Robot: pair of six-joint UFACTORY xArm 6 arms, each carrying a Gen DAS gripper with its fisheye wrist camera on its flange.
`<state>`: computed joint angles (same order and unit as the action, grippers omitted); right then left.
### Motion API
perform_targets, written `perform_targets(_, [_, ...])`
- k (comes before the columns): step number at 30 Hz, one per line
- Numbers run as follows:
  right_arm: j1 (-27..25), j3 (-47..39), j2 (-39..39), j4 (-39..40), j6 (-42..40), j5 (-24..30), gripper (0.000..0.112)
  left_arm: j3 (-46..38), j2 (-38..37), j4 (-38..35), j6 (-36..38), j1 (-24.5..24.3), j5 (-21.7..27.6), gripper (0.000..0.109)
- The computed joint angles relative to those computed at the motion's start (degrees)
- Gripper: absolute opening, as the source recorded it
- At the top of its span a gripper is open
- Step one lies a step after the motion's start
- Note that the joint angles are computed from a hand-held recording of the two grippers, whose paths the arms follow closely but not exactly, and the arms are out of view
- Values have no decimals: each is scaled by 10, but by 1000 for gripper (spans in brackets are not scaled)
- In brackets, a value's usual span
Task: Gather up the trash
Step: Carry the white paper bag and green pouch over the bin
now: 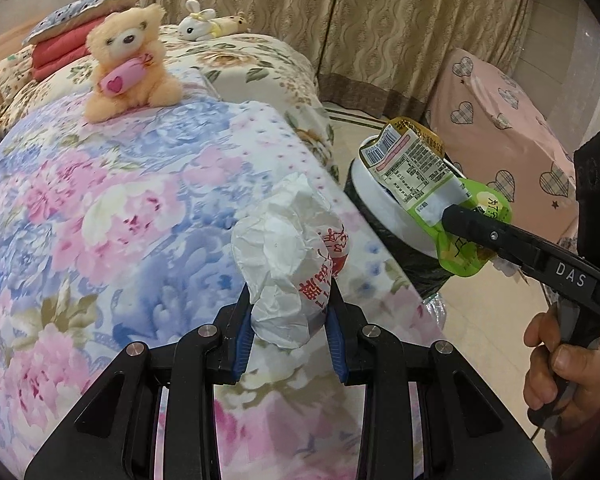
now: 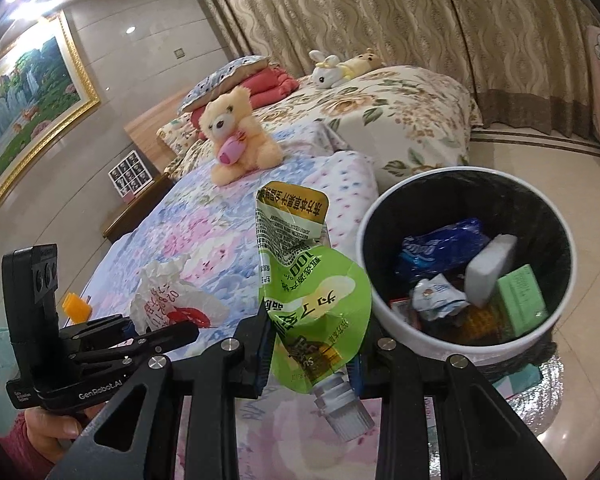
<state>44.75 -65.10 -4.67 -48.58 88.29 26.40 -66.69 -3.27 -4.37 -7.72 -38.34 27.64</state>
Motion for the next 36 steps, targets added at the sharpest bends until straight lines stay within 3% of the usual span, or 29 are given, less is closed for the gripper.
perform_targets(36, [-31, 89, -110, 10, 0, 57, 30, -163, 112, 38, 6, -52, 39, 30])
